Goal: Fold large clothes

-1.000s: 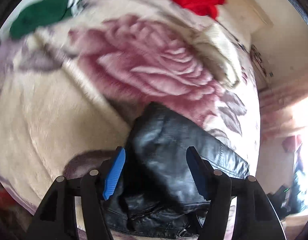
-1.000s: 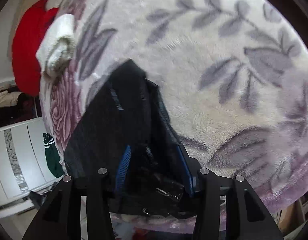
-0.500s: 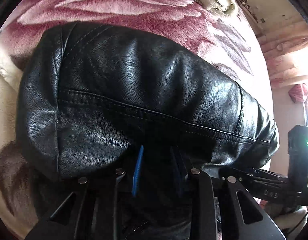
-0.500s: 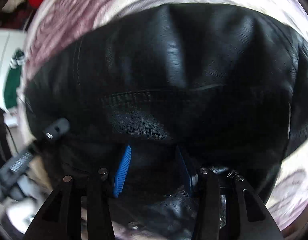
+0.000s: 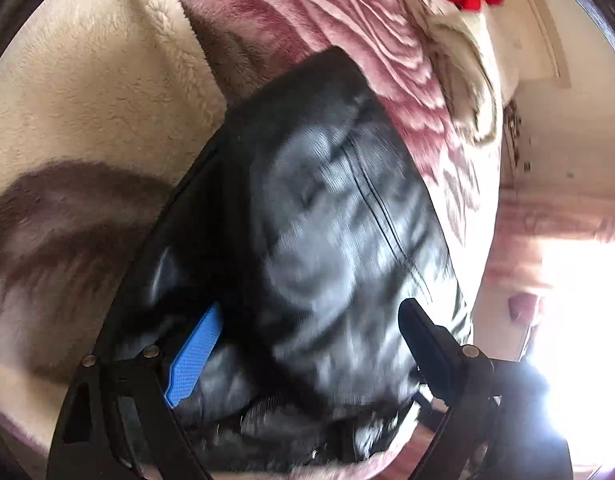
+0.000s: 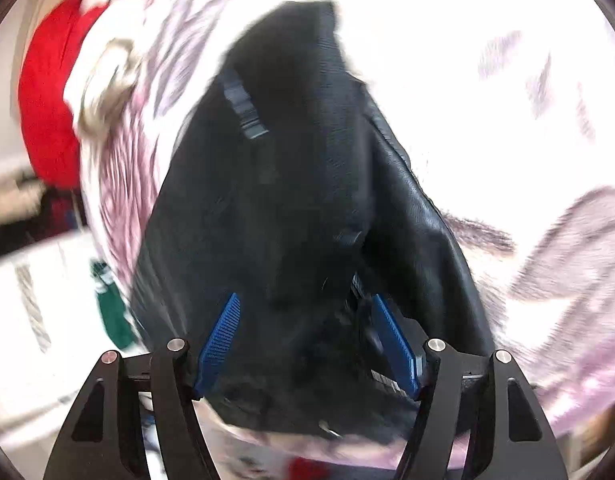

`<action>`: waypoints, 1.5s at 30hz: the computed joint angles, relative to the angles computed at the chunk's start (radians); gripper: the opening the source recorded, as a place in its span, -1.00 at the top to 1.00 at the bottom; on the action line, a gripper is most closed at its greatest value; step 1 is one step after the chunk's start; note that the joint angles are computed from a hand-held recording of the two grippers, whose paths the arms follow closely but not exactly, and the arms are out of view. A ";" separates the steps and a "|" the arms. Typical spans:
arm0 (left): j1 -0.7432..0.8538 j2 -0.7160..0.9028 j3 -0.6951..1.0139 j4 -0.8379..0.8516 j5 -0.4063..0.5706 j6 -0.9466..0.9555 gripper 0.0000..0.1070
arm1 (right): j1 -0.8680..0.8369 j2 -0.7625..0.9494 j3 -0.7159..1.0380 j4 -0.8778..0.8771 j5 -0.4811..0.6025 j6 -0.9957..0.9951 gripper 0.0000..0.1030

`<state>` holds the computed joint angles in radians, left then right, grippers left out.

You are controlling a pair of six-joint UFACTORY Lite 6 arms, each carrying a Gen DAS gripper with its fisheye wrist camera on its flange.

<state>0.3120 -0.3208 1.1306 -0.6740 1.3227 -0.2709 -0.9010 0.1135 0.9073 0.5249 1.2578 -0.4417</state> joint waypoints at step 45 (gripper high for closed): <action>-0.099 0.419 0.392 0.208 -0.139 0.225 0.21 | 0.331 0.314 0.398 -0.241 -0.301 0.127 0.43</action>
<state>0.2126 0.0985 1.5225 -0.4660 1.1839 -0.0454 -0.5695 0.4271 1.3050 0.2838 0.9565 -0.3146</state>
